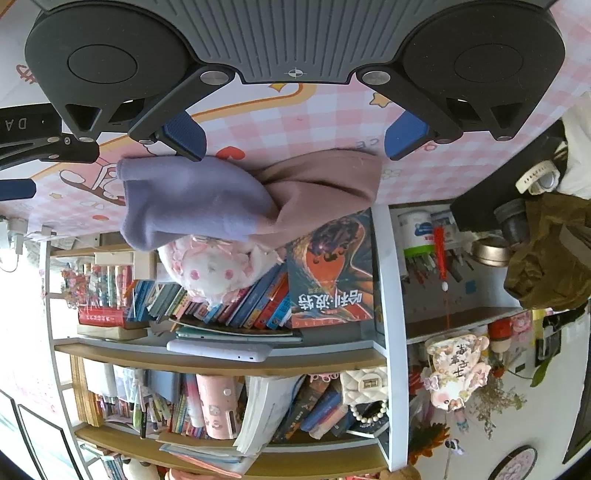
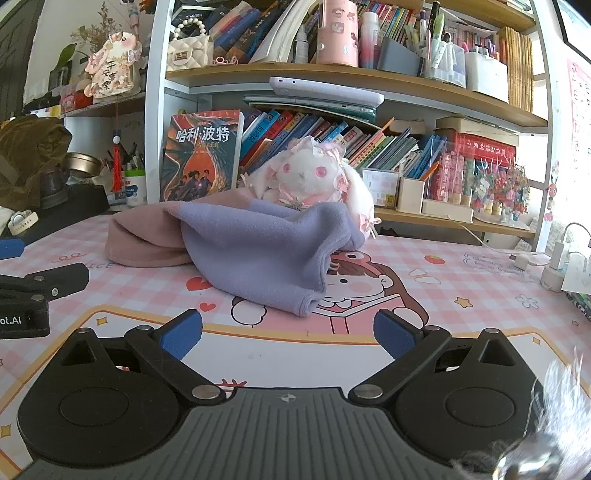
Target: Fold clothes
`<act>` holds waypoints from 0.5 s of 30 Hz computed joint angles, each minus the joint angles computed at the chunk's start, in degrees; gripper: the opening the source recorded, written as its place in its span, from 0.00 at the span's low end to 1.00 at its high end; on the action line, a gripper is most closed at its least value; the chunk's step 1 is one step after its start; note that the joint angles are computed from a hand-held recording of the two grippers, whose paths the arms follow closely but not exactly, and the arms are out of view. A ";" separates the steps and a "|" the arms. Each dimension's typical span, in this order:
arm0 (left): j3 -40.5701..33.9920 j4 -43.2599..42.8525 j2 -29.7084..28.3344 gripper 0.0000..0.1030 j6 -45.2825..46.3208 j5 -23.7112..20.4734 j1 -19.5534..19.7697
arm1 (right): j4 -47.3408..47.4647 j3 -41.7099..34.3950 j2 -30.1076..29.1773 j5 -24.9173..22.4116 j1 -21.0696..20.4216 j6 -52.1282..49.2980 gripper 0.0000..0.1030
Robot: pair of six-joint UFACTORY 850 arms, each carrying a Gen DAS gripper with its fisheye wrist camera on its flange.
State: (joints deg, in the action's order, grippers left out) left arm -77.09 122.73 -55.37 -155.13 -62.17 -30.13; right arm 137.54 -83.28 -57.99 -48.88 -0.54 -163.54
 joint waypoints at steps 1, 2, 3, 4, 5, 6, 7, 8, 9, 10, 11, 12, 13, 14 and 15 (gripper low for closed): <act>-0.08 -0.09 0.05 1.00 -0.05 0.30 -0.06 | 0.00 -0.02 -0.01 -0.01 0.00 0.01 0.97; -0.16 -0.17 0.10 1.00 -0.11 0.61 -0.11 | 0.00 -0.02 -0.01 -0.01 0.00 0.01 0.97; -0.24 -0.26 0.15 1.00 -0.16 0.91 -0.17 | 0.03 -0.04 -0.02 0.02 0.00 -0.06 0.97; -0.33 -0.35 0.19 1.00 -0.21 1.22 -0.23 | 0.05 -0.05 -0.01 0.07 0.01 -0.13 0.97; -0.41 -0.43 0.24 1.00 -0.26 1.52 -0.28 | 0.04 -0.07 -0.03 0.08 0.01 -0.15 0.97; -0.23 -0.10 0.24 1.00 -0.53 1.54 -0.14 | 0.04 -0.07 -0.03 0.08 0.01 -0.15 0.97; 0.17 0.61 0.17 1.00 -0.92 1.21 0.17 | 0.13 -0.07 -0.03 0.04 0.01 -0.28 0.97; 0.32 0.98 0.09 1.00 -1.05 1.01 0.33 | 0.13 -0.07 -0.03 0.04 0.01 -0.28 0.97; 0.47 1.36 0.01 1.00 -1.18 0.79 0.49 | 0.13 -0.07 -0.03 0.04 0.01 -0.28 0.97; 0.60 1.66 -0.09 1.00 -1.31 0.57 0.60 | 0.13 -0.07 -0.03 0.04 0.01 -0.28 0.97; 0.70 1.87 -0.21 1.00 -1.46 0.33 0.64 | 0.14 -0.04 -0.01 0.04 0.02 -0.19 0.97; 0.65 1.76 -0.27 1.00 -1.38 0.21 0.57 | 0.18 -0.04 -0.04 0.02 0.04 -0.18 0.97; 0.37 1.22 -0.24 1.00 -0.98 0.25 0.34 | 0.22 -0.05 -0.06 0.01 0.07 -0.17 0.97; 0.09 0.68 -0.21 1.00 -0.57 0.29 0.11 | 0.26 -0.06 -0.09 0.00 0.09 -0.17 0.97; -0.05 0.38 -0.19 1.00 -0.36 0.29 0.00 | 0.30 -0.07 -0.11 -0.02 0.12 -0.16 0.97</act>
